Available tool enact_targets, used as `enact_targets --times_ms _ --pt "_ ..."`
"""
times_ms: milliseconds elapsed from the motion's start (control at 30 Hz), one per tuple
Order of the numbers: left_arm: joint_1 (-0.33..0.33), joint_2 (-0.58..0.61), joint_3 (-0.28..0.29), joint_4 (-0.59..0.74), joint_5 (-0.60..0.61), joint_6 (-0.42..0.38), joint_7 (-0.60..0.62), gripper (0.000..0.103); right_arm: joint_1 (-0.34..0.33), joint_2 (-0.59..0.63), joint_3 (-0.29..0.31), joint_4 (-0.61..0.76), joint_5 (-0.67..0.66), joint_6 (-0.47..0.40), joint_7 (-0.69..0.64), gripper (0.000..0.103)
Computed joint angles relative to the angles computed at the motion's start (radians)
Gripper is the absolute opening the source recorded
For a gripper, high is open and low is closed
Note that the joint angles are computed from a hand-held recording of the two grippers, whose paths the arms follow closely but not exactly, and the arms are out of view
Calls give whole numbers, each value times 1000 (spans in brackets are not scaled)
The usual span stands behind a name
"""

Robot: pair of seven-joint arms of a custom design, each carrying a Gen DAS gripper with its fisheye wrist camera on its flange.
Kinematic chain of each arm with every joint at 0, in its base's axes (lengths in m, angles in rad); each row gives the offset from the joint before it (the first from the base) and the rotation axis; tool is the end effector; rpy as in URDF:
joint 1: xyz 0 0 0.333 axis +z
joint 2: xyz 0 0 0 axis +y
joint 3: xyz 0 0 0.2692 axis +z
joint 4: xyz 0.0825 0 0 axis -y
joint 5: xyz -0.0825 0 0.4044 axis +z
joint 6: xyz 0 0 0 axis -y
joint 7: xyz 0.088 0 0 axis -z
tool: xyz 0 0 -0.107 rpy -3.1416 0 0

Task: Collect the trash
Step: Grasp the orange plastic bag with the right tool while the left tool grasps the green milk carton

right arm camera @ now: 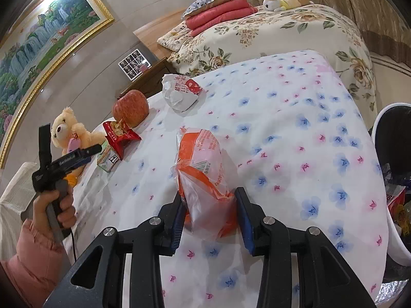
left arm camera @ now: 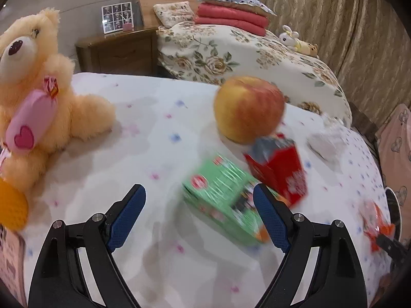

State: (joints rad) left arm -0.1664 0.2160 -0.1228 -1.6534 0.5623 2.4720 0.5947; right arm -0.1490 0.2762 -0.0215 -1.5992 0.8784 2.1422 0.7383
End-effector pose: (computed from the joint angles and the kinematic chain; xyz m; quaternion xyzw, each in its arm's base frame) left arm 0.6549 -0.1897 0.5005 -0.7672 0.5305 -0.2511 0.2587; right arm 0.6769 -0.0821 0.4614 -0.7283 0.5557 -0.0088 0.4010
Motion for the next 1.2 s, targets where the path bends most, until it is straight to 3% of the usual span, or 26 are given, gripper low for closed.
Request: enact_targets --times_ms 133,400,533,667,700,800,933,1000,1133,1200 --pt "55 30 -28 -6 -166 124 155 88 2 -2 0 -4 -4 3 -4 40" --pt "50 -16 -84 -107 -351 243 393 87 -3 2 1 1 9 -10 5 40" --pt "37 -65 -118 -170 -479 262 530 87 -7 1 -1 0 17 -9 13 40" --pt "22 -86 -165 -192 -684 264 757 88 -9 -7 -7 -8 13 1 29 38" --pt "4 -83 -163 -180 -668 241 770 88 -9 -10 -8 -13 8 5 29 38" --pt "-62 -58 -104 -123 -430 168 603 88 -9 -24 -12 -29 -3 13 19 37" --pt "-95 -19 -53 -44 -212 59 419 88 -12 -23 -17 -26 -4 2 25 39" --pt "-97 5 -42 -11 -133 19 398 88 -13 -20 -18 -22 -4 5 31 39" --pt "-81 75 -45 70 -121 -23 459 89 -4 -23 -16 -24 -27 24 33 45" --pt "-66 102 -51 94 -160 -16 487 89 -3 -26 -15 -27 -28 27 26 55"
